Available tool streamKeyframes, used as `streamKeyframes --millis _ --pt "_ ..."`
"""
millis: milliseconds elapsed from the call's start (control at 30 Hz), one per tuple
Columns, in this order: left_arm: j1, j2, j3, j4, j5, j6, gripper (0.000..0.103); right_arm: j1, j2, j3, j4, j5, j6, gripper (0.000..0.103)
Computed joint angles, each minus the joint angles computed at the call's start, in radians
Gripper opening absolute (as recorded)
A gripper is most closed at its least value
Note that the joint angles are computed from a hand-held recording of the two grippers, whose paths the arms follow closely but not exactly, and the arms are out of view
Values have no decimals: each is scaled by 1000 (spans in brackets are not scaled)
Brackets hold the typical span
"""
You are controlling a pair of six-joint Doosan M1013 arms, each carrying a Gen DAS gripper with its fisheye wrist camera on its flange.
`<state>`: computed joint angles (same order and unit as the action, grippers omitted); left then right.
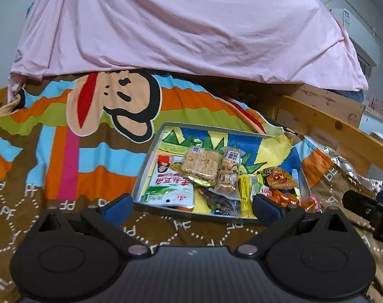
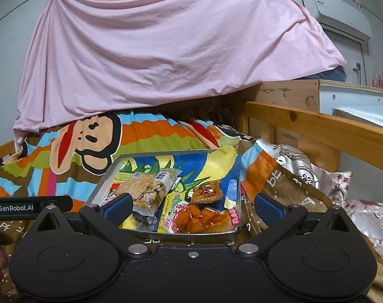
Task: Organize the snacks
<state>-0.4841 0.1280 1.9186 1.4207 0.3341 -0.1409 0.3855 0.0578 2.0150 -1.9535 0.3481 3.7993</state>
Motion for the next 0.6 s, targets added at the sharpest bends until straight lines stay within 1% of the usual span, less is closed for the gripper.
streamKeyframes --millis 100,167,433,500,600 --pt "-15 -18 12 19 22 -21 103 0 -20 17 -39 7 51 102" --pt "-24 -30 20 50 27 -60 103 3 -32 26 -55 16 73 102" --pt "-55 -58 42 126 59 -133 103 7 -74 53 -107 54 134 102" --pt "-59 -64 48 128 67 -144 103 8 -83 59 -105 58 139 102" --pt "-62 -75 55 98 68 -131 103 12 -93 63 -70 61 114 102"
